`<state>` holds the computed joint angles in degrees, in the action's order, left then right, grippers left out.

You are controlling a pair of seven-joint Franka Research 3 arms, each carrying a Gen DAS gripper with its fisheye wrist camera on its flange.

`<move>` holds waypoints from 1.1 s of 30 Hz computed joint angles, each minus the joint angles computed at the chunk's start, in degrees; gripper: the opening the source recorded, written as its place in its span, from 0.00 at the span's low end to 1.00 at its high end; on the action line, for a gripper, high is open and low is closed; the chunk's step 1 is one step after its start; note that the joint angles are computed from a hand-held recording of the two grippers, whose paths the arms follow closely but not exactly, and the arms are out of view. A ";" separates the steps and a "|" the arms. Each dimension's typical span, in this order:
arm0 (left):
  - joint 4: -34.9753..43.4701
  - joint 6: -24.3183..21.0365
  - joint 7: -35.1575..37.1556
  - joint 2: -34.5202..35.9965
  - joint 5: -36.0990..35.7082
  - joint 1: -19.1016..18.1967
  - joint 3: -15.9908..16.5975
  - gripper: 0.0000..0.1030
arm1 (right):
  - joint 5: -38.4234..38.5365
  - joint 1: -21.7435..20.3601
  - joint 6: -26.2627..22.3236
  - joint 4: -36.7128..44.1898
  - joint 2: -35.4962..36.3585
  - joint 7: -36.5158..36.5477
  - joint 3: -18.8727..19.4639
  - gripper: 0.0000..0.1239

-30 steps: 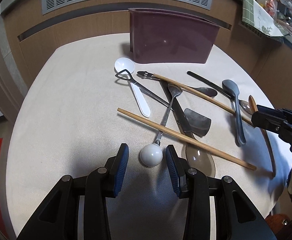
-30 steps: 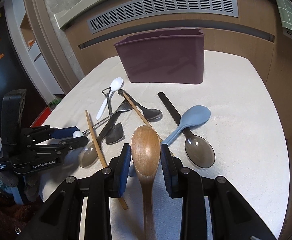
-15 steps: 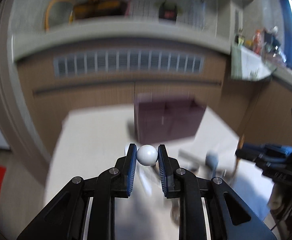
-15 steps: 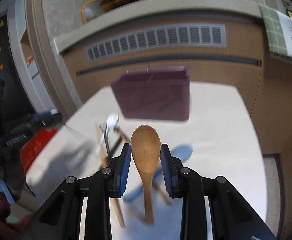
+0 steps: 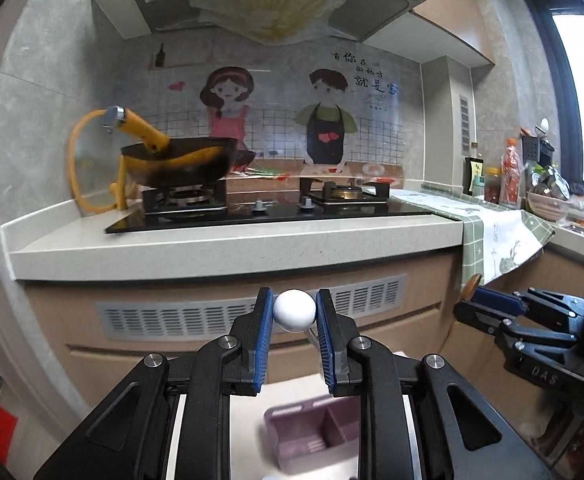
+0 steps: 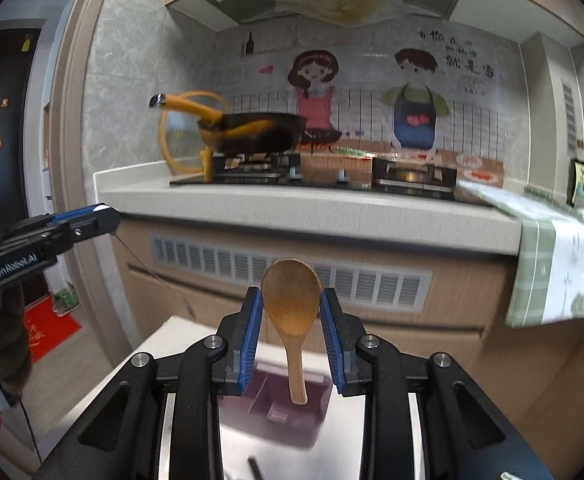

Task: Organize utensils
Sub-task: 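Carry both held spoons over the maroon holder and open both tools to drop them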

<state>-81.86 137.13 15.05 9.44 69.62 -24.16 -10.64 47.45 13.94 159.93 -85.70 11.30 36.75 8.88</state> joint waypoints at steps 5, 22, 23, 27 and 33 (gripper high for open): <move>6.19 1.23 4.17 6.64 -5.21 0.09 1.45 0.22 | -4.87 0.51 -3.41 5.96 6.01 6.08 -0.43 0.22; -1.31 12.84 3.48 13.29 -20.47 2.52 5.17 0.22 | -15.10 1.71 -3.46 6.31 15.72 18.02 -0.75 0.22; -2.01 14.14 3.37 13.47 -21.41 2.87 5.22 0.22 | -16.21 1.83 -4.11 6.29 16.10 18.90 -0.96 0.22; -4.60 20.53 2.53 14.32 -26.39 4.52 5.12 0.23 | -18.34 0.85 -9.95 7.34 17.26 19.87 -0.43 0.23; -7.42 19.87 -3.90 11.24 -19.26 -0.44 10.14 0.34 | -18.05 0.28 -6.91 1.98 13.86 18.71 -0.19 0.23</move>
